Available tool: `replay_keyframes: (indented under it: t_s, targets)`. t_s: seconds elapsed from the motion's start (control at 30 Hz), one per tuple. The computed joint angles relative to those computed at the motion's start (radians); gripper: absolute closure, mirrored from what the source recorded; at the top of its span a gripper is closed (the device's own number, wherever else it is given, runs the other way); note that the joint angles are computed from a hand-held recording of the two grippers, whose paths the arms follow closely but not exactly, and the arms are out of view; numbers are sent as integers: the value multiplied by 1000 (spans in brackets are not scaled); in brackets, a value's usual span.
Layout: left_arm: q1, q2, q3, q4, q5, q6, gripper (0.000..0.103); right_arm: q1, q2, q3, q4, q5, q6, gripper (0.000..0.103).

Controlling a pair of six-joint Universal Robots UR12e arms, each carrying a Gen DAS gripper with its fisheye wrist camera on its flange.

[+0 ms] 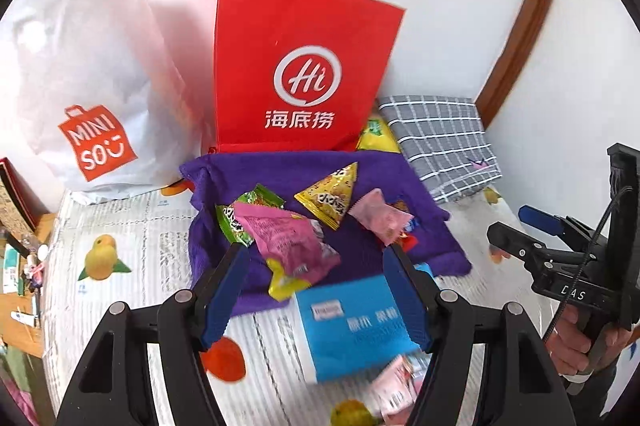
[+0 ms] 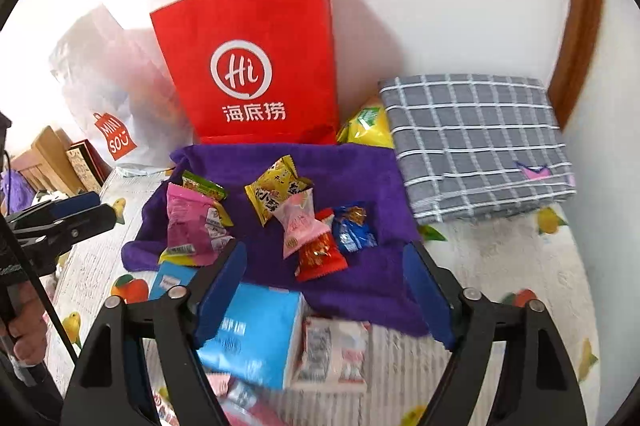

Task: Organize snacks
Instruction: 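Withdraw both tools from the towel toward the remaining snacks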

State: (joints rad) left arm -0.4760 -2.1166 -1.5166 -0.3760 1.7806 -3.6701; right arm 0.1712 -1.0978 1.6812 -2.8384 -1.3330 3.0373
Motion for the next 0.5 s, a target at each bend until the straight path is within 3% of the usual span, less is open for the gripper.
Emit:
replay_keyframes:
  t_s: [0.17,0.5]
  targets:
    - [-30,37,-36,4,25,-25,35,2,-53,72,-52,-71,1,11]
    - [-73,71,-86,18,37,-70,35,-31,-123,187,-81,-35,7,12]
